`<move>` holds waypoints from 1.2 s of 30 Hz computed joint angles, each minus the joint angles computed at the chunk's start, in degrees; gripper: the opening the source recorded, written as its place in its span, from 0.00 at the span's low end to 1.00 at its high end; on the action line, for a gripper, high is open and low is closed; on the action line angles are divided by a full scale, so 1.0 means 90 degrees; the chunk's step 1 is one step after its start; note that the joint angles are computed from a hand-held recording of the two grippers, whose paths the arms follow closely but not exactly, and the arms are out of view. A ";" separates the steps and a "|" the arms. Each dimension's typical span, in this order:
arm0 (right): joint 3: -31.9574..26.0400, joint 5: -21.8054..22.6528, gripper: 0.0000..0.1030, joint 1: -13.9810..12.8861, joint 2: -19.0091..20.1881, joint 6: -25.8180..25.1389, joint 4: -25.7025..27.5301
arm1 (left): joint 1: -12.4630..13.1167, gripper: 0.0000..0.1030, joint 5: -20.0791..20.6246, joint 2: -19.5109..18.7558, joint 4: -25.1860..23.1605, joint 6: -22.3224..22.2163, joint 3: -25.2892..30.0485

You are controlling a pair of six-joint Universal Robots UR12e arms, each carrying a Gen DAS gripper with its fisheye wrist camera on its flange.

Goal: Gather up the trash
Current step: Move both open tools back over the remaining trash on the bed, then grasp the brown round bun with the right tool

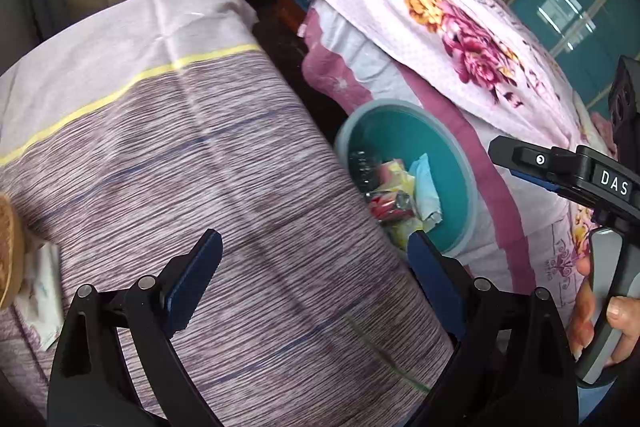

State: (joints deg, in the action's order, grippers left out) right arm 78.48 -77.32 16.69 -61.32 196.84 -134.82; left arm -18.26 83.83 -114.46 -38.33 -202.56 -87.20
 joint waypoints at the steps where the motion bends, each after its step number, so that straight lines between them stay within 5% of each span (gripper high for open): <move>1: -0.0045 0.0004 0.74 0.0042 0.0012 -0.0042 0.0046 | 0.0030 0.91 0.0008 0.0073 0.0065 -0.0048 -0.0102; 21: -0.1289 0.0319 0.74 0.0905 0.0553 -0.1114 0.1194 | 0.0778 0.91 0.0679 0.1510 0.0505 -0.0566 -0.1791; 32: -0.2302 0.0794 0.74 0.1355 0.1200 -0.1725 0.1975 | 0.1391 0.91 0.0562 0.2117 0.0666 -0.0947 -0.2724; 36: -0.2829 0.0834 0.59 0.1550 0.1531 -0.2043 0.2399 | 0.1593 0.91 0.0397 0.2226 0.0844 -0.1080 -0.2971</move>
